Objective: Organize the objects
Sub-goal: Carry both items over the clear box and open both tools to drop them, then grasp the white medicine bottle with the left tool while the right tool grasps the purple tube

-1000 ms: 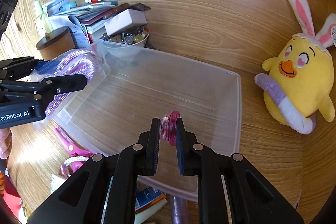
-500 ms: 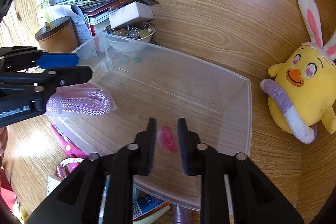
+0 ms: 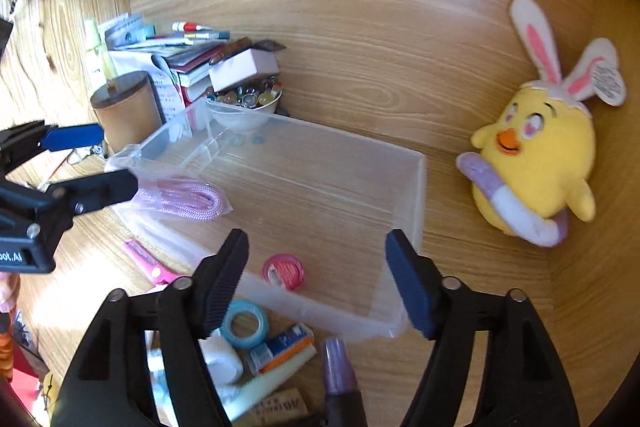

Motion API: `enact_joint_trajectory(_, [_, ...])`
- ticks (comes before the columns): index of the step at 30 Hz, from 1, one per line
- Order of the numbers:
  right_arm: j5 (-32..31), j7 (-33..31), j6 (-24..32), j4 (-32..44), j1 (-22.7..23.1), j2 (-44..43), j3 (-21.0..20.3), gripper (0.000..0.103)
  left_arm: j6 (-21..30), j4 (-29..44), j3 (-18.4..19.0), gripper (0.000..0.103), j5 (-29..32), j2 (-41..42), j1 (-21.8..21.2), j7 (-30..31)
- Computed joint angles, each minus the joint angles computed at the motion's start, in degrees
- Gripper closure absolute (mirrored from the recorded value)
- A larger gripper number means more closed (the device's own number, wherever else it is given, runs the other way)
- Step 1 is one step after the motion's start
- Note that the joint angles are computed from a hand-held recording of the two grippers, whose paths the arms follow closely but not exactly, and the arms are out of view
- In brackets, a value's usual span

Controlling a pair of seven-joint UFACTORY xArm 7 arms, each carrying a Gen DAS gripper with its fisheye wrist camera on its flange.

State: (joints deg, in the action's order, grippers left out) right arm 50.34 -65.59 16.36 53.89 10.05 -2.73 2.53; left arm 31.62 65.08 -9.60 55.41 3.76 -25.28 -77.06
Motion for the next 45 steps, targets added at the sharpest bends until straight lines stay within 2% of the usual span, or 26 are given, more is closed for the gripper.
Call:
enact_joint_trajectory(7, [4.87, -4.33, -0.56, -7.29, 1.38, -6.25, -2.77, 0.022, 0.11, -4.92, -2.00, 0.009, 0.65, -2.75, -0.74, -3.52])
enact_joint_trajectory(14, [3.56, -3.97, -1.79, -10.17, 1.50, -6.43, -5.27, 0.022, -1.62, -8.16, -2.77, 0.009, -2.84, -1.79, -1.48, -4.49])
enact_joint_trajectory(21, [0.85, -1.91, 2.75, -9.23, -2.00, -3.42, -6.02, 0.023, -5.02, -10.17, -1.86, 0.013, -4.33, -0.36, -2.13, -7.28])
enact_joint_trajectory(23, [0.70, -1.99, 4.28, -8.78, -3.08, -2.57, -5.81, 0.027, -4.92, -10.56, -1.71, 0.018, -4.39, -0.19, -2.38, -8.02])
enact_joint_trajectory(28, [-0.45, -1.41, 7.80, -6.79, -5.40, -0.20, -4.68, 0.048, -6.78, -13.00, -1.42, 0.024, -4.98, -1.50, -2.18, -9.68])
enact_joint_trajectory(34, [-1.27, -1.57, 9.19, -4.79, -7.01, 2.16, -2.91, 0.060, -7.15, -14.55, -2.29, 0.033, -7.80, -2.45, -1.34, -7.88])
enact_joint_trajectory(38, [-2.48, -1.38, 9.17, -4.13, -7.38, 3.09, -1.78, 0.063, -6.91, -13.57, -2.31, 0.046, -8.02, -1.14, -1.67, -7.13])
enact_joint_trajectory(44, [-2.70, -2.42, 10.31, -3.68, -7.69, 3.72, -0.93, 0.076, -6.70, -12.80, -1.81, 0.074, -7.07, -0.52, -2.31, -7.64])
enact_joint_trajectory(45, [-2.60, -2.82, 10.18, -3.90, -7.72, 3.51, -0.87, 0.079, -6.67, -12.86, -1.73, 0.074, -6.61, -0.56, -2.43, -8.06])
